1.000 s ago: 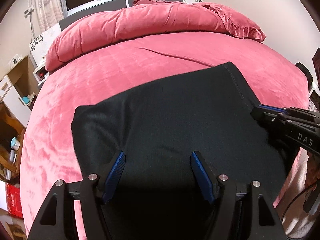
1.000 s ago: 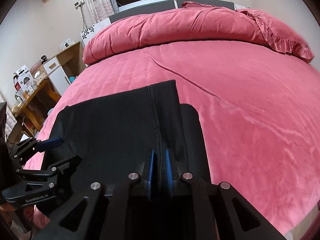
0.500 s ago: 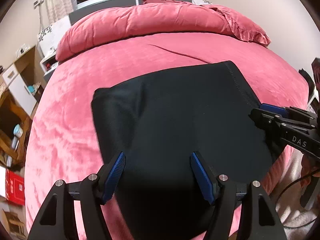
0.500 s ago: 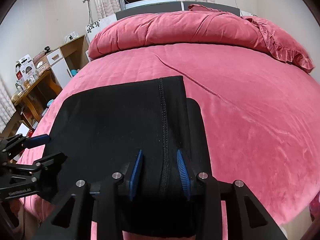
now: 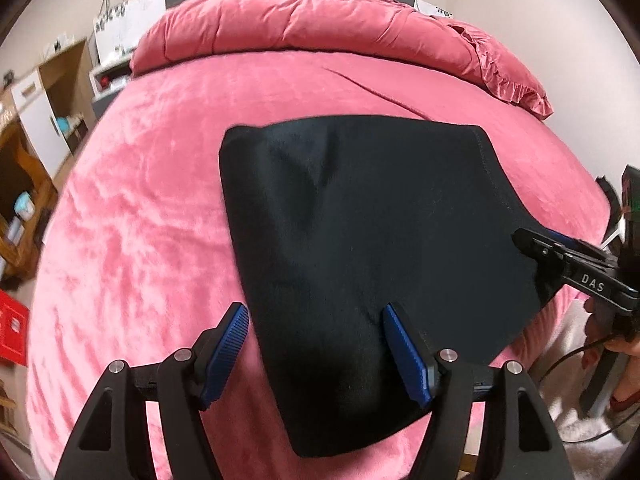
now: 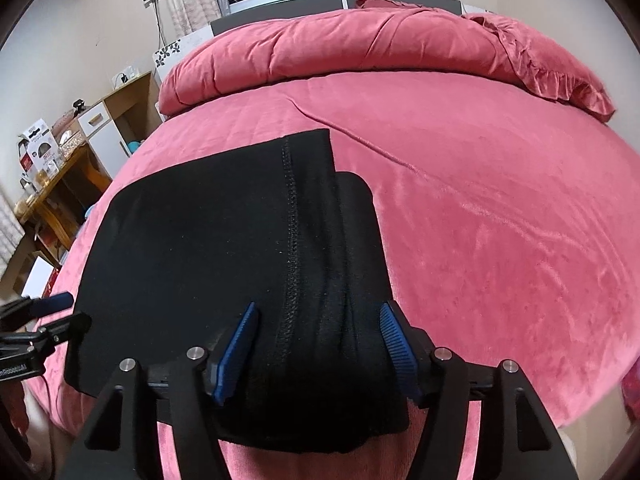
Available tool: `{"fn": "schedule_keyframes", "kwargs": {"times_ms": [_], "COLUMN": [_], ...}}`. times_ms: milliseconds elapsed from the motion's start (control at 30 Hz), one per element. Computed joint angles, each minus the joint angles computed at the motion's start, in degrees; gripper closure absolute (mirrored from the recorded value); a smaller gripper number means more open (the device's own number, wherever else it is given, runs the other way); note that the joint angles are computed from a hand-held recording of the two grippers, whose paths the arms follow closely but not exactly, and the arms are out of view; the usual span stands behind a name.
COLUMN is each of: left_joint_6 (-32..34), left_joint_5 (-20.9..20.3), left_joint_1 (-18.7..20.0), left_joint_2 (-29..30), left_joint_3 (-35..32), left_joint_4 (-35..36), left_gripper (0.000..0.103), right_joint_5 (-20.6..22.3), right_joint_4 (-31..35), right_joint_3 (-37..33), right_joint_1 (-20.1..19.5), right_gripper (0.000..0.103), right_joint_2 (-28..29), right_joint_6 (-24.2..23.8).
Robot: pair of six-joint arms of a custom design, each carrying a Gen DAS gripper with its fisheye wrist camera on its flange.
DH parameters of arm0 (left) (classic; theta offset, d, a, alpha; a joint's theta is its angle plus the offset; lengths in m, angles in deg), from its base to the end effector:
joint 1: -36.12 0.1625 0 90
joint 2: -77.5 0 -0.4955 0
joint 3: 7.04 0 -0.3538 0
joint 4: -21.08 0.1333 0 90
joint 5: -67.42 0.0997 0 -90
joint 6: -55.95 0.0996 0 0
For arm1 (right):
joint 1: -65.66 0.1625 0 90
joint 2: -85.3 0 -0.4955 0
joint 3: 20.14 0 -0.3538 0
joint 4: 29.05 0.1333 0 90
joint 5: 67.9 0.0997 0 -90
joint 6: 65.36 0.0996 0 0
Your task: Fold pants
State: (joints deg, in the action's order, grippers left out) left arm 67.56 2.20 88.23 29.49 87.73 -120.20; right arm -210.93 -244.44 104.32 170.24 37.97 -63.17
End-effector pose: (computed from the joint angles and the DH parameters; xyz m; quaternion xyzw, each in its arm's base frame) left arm -0.2797 -0.6445 0.1908 0.4009 0.8898 -0.0862 0.2000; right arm 0.1843 -0.4953 0.2164 -0.0933 -0.8316 0.4213 0.3497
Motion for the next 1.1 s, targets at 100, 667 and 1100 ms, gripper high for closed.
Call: {"fn": "schedule_keyframes", "kwargs": {"times_ms": [100,667,1100], "left_joint_6": [-2.2,-4.8,-2.2], "left_joint_5": [-2.5,-10.2,-11.5], "left_joint_1": [1.1,4.3,4.3], "left_joint_2": [-0.1,2.5,2.7], "left_joint_3": [-1.2,-7.4,-7.8], "left_joint_4": [3.1,13.9,14.6], "left_gripper": [0.031,0.014,0.025], "right_joint_5": [0.1,24.8,23.9], "right_joint_4": [0.3,4.2,6.5], "right_joint_3": [0.1,7.4,4.4], "right_joint_1": [-0.1,-10.9,-9.8], "right_gripper": [0.036,0.019,0.032], "right_joint_2": [-0.1,-8.1,-6.7], "right_joint_6": [-0.1,13.3,11.4]}}
